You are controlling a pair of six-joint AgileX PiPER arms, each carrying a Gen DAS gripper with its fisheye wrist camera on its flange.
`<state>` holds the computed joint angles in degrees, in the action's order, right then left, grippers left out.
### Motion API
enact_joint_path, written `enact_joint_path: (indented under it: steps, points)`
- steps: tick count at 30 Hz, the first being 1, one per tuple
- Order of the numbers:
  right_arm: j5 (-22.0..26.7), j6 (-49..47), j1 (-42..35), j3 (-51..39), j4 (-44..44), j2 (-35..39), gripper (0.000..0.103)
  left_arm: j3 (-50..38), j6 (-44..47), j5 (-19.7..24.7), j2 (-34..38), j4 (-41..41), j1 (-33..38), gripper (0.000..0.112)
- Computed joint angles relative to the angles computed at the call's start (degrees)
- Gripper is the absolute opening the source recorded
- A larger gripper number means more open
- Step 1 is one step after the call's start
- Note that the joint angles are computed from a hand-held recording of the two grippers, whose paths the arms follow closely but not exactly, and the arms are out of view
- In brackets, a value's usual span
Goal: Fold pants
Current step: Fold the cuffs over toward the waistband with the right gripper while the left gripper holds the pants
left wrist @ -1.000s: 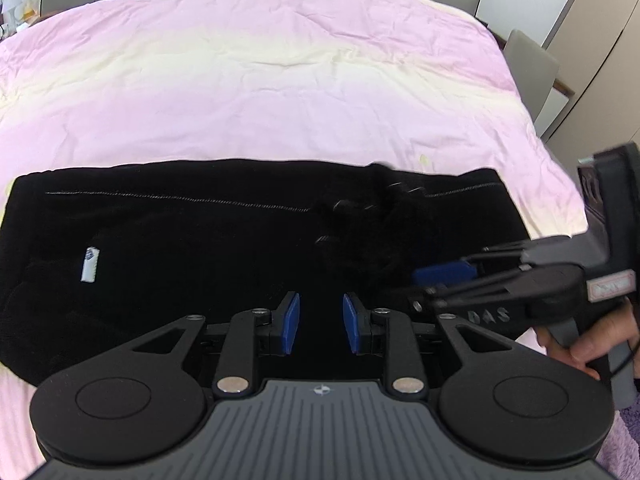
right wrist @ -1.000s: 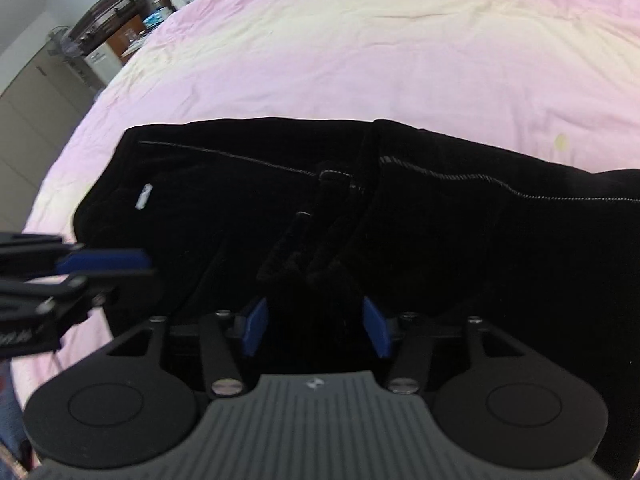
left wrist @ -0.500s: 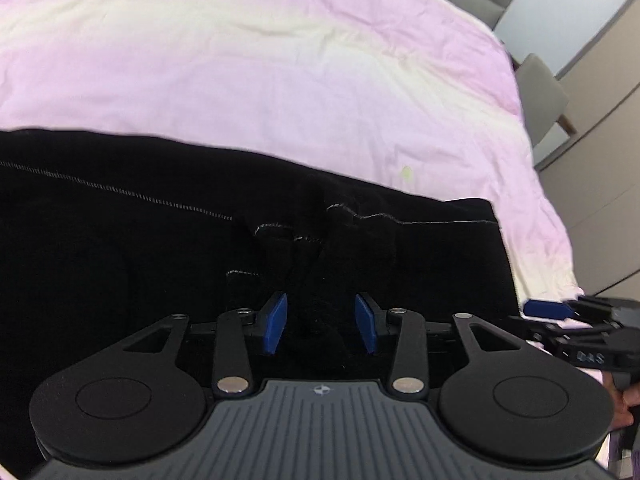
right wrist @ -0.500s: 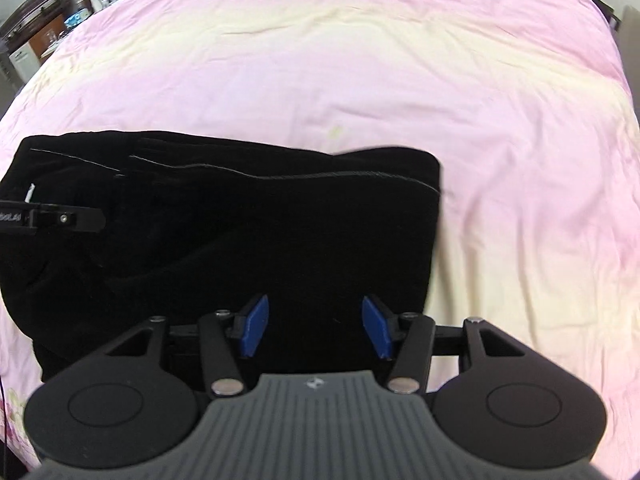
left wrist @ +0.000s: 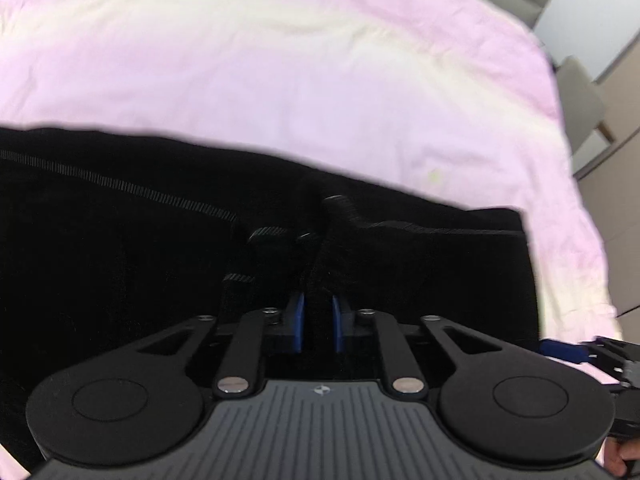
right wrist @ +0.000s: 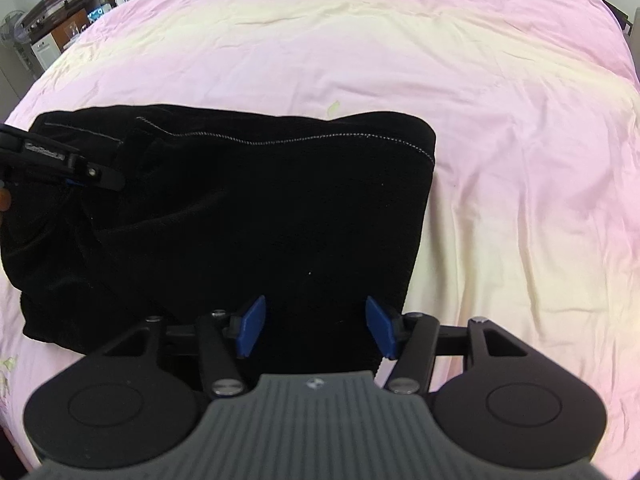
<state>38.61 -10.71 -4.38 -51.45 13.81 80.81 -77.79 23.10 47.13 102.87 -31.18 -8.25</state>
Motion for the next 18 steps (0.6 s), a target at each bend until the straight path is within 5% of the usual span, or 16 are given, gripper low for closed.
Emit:
enact_joint_path:
  steps: [5, 9, 15, 18]
  points:
    - [1.4, -5.7, -2.8, 1.5, 2.9, -4.4, 0.054, 0.2, 1.0, 4.0, -6.3, 0.2, 3.2, 0.013]
    - [1.8, -8.0, -2.1, 2.5, 4.2, -5.8, 0.053, 0.8, 1.3, 5.0, -2.2, 1.2, 5.5, 0.013]
    - [-1.0, -7.0, 0.2, 4.9, 3.0, -3.0, 0.054, 5.7, 3.1, -0.2, 1.6, 0.7, 5.5, 0.018]
    - [-1.4, -7.2, 0.0, 4.9, 3.3, -0.3, 0.054, 5.3, 3.5, 0.7, 1.2, 2.4, 5.3, 0.023]
